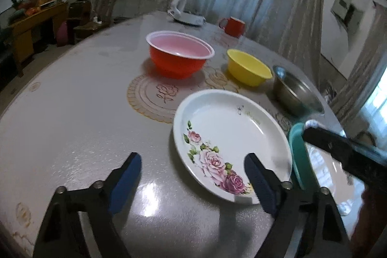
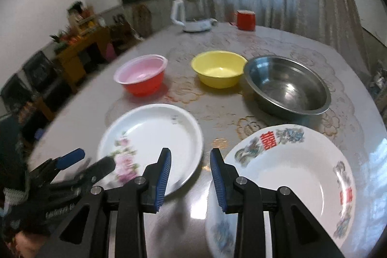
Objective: Organize plates and bowls
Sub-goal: 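Move the left gripper to the rim of the rose-pattern white plate, then close the left gripper on the rose-pattern plate rim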
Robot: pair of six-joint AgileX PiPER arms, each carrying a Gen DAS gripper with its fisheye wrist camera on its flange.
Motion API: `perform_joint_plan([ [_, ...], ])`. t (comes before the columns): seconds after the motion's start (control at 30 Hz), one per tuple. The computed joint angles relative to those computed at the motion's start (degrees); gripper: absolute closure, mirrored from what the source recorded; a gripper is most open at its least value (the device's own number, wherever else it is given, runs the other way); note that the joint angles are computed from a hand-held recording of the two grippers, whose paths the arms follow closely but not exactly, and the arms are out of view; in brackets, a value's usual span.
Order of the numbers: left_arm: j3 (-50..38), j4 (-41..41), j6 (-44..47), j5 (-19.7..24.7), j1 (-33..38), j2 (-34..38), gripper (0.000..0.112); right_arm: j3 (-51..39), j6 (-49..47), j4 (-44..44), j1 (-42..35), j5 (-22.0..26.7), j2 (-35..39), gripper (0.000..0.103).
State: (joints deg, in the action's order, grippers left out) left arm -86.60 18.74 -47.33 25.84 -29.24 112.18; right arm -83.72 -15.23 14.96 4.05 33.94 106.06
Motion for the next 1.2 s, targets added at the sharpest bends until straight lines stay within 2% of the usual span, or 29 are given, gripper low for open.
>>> perform_joint_plan([
  [0.03, -0.62, 0.11, 0.06, 0.66, -0.05, 0.47, 0.031, -2.04, -0.68, 0.66, -0.05, 1.09, 1.51, 0.070],
  [0.17, -2.01, -2.74, 3.28, 1.55, 0.55, 1.90, 0.053, -10.90, 3.27, -6.95, 2.04, 5.02, 7.69, 0.070],
  [0.23, -1.93, -1.65, 2.88, 1.32, 0.42, 2.03, 0.058, -16.04, 4.49, -8.75, 2.46, 8.50, 11.22, 0.070],
  [0.33, -2.19, -4.28, 5.69, 1.00, 0.84, 2.19, 0.061, -23.75, 4.97, -9.47, 2.68, 14.31, 16.45, 0.070],
  [0.43, -1.81, -5.85, 7.30, 0.63, 1.24, 1.94, 0.064, -31.55, 4.53, -8.36, 2.22, 20.83, 21.60, 0.076],
  [0.53, -1.04, -7.21, 8.65, 0.28, 1.62, 1.40, 0.065, -34.89, 5.00, -6.39, 1.26, 23.52, 23.98, 0.077],
  [0.7, 2.33, -11.04, 11.72, -1.10, 2.81, -0.93, 0.065, -30.95, 4.62, -6.16, 1.84, 21.61, 21.84, 0.077],
  [0.8, 5.31, -13.74, 13.91, -2.59, 3.67, -2.83, 0.065, -25.98, 1.95, -1.26, 1.73, 20.76, 19.00, 0.078],
  [0.9, 8.83, -9.41, 9.05, -3.70, 4.66, -5.14, 0.062, -20.48, -0.57, 3.69, 2.31, 18.51, 16.20, 0.078],
  [0.97, 11.81, -13.26, 12.38, -6.48, 6.49, -6.66, 0.062, -14.50, -2.82, 9.22, 2.39, 14.11, 13.79, 0.078],
  [1.03, 13.84, -17.95, 17.44, -8.35, 8.04, -7.64, 0.065, -7.43, -8.14, 18.77, 1.57, 8.66, 11.46, 0.077],
  [1.1, 14.74, -22.24, 23.40, -9.26, 9.05, -7.99, 0.068, -3.22, -14.62, 27.97, 0.61, 6.22, 11.05, 0.077],
  [1.17, 14.81, -22.14, 25.43, -9.52, 9.12, -7.88, 0.072, -0.02, -20.67, 34.05, 0.14, 3.45, 10.37, 0.077],
  [1.2, 14.70, -19.08, 23.27, -9.65, 8.73, -7.72, 0.072, 0.41, -22.04, 34.68, 0.22, 2.77, 10.22, 0.077],
])
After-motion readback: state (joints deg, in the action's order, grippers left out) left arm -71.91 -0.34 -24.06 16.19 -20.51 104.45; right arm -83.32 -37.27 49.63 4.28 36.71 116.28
